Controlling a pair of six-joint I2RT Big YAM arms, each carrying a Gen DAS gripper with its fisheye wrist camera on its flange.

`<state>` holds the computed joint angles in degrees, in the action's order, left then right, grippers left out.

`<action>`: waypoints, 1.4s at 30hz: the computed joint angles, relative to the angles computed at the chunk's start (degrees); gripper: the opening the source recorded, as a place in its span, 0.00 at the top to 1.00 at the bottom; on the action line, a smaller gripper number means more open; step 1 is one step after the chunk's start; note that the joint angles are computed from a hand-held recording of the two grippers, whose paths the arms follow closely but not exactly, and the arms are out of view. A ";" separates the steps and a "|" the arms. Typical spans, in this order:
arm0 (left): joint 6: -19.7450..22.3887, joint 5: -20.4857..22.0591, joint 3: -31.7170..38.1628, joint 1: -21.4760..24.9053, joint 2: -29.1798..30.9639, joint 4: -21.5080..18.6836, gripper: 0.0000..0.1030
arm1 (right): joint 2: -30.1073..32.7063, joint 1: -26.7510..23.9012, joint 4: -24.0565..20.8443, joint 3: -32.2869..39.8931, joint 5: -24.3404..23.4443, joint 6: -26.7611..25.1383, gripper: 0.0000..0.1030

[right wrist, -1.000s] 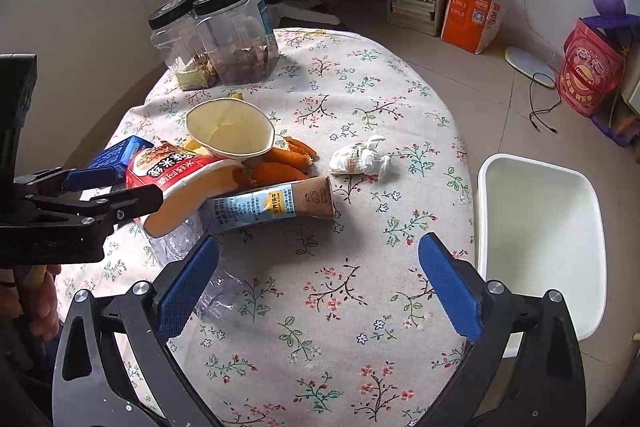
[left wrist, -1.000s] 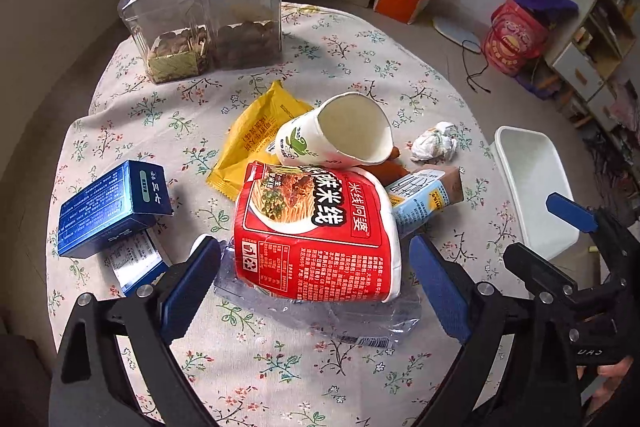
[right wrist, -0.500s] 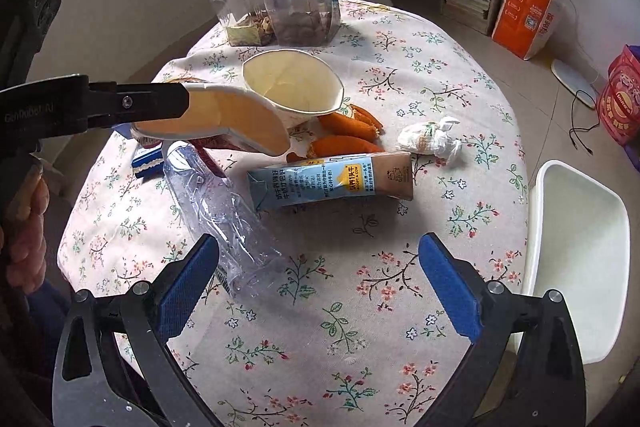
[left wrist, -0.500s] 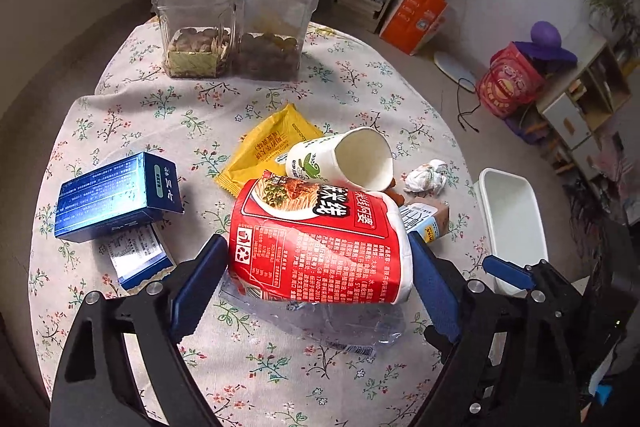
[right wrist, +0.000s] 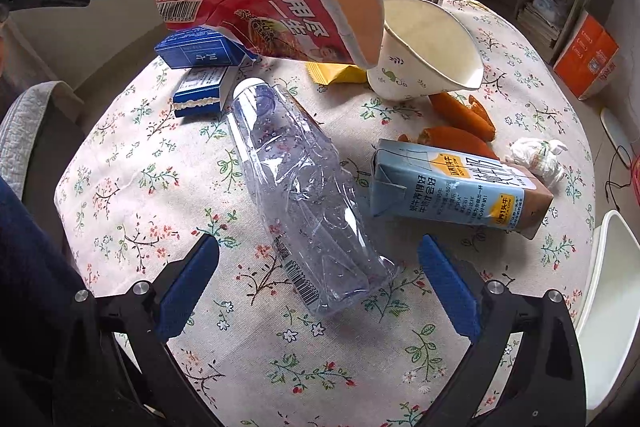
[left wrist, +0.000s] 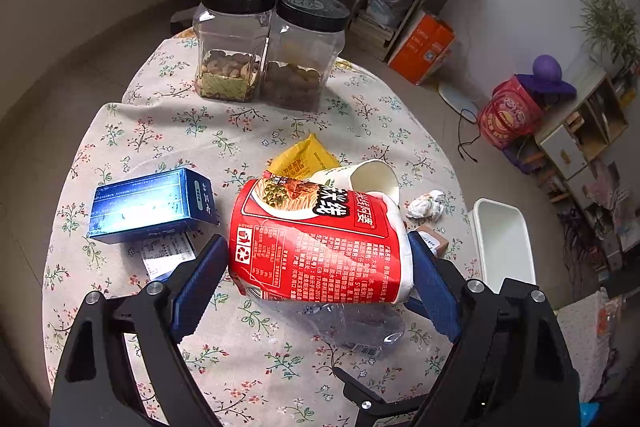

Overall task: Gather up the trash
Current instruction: 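Grasp the red noodle cup with the left gripper while the right gripper approaches the bottle, then grasp the clear plastic bottle with the right gripper and lift it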

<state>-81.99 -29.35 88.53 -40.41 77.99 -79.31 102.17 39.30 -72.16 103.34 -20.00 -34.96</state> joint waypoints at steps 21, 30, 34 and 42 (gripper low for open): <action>-2.65 -3.19 0.74 -0.81 -1.02 -2.87 0.17 | -2.68 0.09 0.09 -0.16 0.89 1.31 0.83; -2.55 -4.40 2.19 -0.93 -0.38 -3.76 0.17 | -1.59 -1.05 -1.88 1.47 0.03 2.34 0.87; -2.38 -4.65 2.72 -1.05 -0.10 -4.02 0.17 | -2.09 -1.31 -2.33 1.39 -0.92 2.26 0.88; -2.46 -5.08 2.86 -1.23 -0.20 -4.00 0.17 | -2.77 -1.70 -2.54 1.49 -1.89 2.22 0.88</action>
<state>-84.45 -34.43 91.39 -41.64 77.79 -83.32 99.39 37.60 -74.70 104.83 -21.89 -32.73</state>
